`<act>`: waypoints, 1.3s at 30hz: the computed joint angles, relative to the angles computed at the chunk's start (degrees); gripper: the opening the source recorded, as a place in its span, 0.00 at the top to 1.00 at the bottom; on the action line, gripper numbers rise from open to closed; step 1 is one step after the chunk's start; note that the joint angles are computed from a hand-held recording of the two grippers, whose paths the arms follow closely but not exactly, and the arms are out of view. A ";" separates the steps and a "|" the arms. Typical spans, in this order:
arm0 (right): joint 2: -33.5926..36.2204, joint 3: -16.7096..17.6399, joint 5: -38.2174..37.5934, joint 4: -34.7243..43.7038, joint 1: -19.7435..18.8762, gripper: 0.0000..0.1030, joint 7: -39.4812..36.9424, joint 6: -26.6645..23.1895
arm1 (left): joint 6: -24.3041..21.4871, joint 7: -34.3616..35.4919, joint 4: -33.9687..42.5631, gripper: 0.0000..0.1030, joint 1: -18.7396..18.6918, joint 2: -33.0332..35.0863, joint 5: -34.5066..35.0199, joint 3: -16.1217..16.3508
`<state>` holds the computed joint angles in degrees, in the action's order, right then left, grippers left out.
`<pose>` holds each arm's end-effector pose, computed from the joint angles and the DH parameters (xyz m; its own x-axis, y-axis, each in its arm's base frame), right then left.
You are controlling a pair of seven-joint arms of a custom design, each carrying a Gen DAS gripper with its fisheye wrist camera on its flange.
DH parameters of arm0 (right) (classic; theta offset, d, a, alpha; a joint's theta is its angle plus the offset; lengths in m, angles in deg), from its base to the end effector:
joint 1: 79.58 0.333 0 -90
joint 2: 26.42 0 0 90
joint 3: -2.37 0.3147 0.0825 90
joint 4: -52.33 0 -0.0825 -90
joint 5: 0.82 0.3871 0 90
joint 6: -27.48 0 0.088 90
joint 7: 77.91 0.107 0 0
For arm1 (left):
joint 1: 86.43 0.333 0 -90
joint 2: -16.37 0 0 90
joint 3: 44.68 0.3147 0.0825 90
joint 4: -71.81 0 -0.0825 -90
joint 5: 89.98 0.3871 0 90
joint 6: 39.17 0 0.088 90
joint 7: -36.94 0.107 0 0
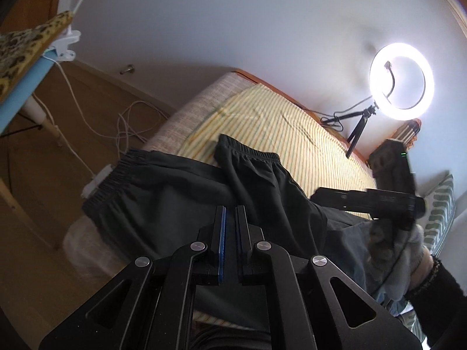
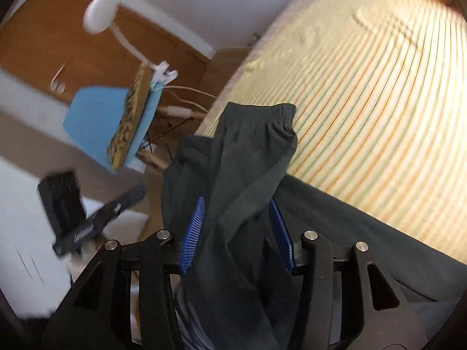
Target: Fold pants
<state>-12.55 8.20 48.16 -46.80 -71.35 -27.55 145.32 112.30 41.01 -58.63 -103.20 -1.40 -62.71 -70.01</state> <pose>0.6200 0.1917 0.4629 0.5304 -0.6064 -0.5924 -0.8470 -0.3513 -0.3988 0.3607 -0.3655 0.5362 0.2152 -0.8818 0.4196 -0.7019 -0.4384 -0.5613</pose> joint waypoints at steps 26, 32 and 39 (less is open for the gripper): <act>-6.72 3.28 0.24 -5.50 11.29 0.76 -12.72 -2.22 | 4.32 -1.68 -21.08 0.67 3.26 -21.91 -13.13 -0.11; -10.91 -0.30 1.04 -8.78 8.12 0.62 -16.27 0.32 | 8.91 2.99 -18.75 0.50 4.03 -15.41 -13.43 0.44; -10.17 -4.08 -7.65 -7.50 3.47 0.62 -14.78 5.08 | 12.33 5.80 -14.99 0.50 5.14 -5.71 -14.29 1.30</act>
<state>-22.72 4.12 40.52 -54.30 -67.88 -42.32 150.40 124.64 46.81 -73.62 -98.07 -7.12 -77.00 -68.71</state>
